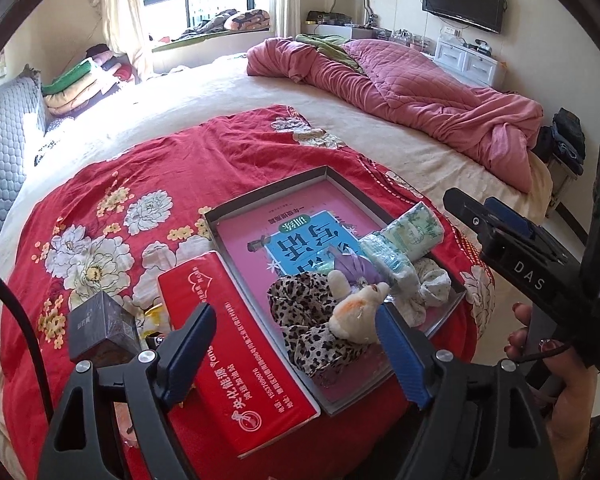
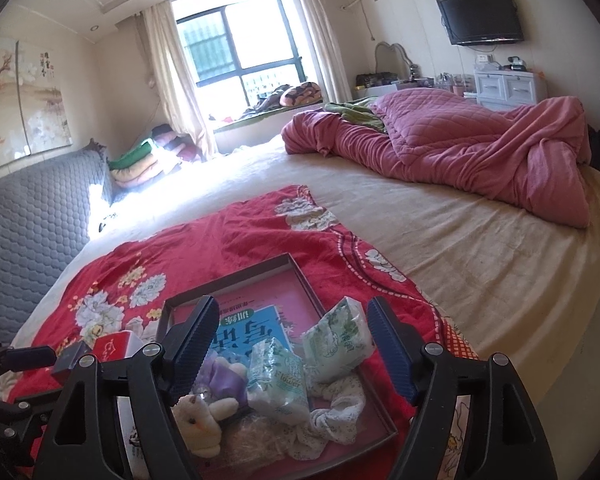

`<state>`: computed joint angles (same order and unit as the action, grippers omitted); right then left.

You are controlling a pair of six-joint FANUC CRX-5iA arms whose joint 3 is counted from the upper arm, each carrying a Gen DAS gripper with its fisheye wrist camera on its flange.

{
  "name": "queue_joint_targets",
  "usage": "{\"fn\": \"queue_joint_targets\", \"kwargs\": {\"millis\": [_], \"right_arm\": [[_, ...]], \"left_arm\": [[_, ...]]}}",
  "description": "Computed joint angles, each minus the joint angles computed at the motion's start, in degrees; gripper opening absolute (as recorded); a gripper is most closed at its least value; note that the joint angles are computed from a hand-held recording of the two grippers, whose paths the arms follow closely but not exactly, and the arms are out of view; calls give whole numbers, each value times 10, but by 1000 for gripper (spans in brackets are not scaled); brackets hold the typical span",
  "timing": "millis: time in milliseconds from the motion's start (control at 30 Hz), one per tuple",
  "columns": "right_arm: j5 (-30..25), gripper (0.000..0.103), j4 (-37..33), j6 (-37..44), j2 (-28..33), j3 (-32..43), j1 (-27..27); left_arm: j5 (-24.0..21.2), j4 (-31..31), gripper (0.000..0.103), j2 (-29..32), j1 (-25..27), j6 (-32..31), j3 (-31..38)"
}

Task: Organize soft objects
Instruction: 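Lift both open tools away from the tray back over the pile, then grasp the pink zippered pouch with the left tool while the right tool grasps the yellow-and-black packet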

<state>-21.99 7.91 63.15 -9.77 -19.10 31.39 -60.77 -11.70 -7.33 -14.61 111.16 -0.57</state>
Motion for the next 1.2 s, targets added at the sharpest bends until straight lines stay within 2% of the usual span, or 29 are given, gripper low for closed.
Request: {"fn": "queue_joint_targets", "kwargs": {"millis": [200,267,367,600,800,1000,1200], "right_arm": [[-9,78,28,0,-20,-3,31],[-12,78,50,-16,-27,-7,45],[-22,78,34,6,-32,2,62],[-31,78,70,4,-39,5,112],[-46,78,51,39,-37,21,147],[-64,78,43,67,-31,34,182],[-84,78,32,101,-13,47,212]], "left_arm": [[-7,2,81,-38,21,5,-24],[-18,-9,81,-48,23,12,-25],[-37,-38,81,-63,21,25,-27],[-44,-23,81,-112,64,17,-63],[-44,-10,81,-149,100,8,-92],[-37,29,81,-185,162,-22,-138],[-27,103,81,-221,274,-80,-221]]}}
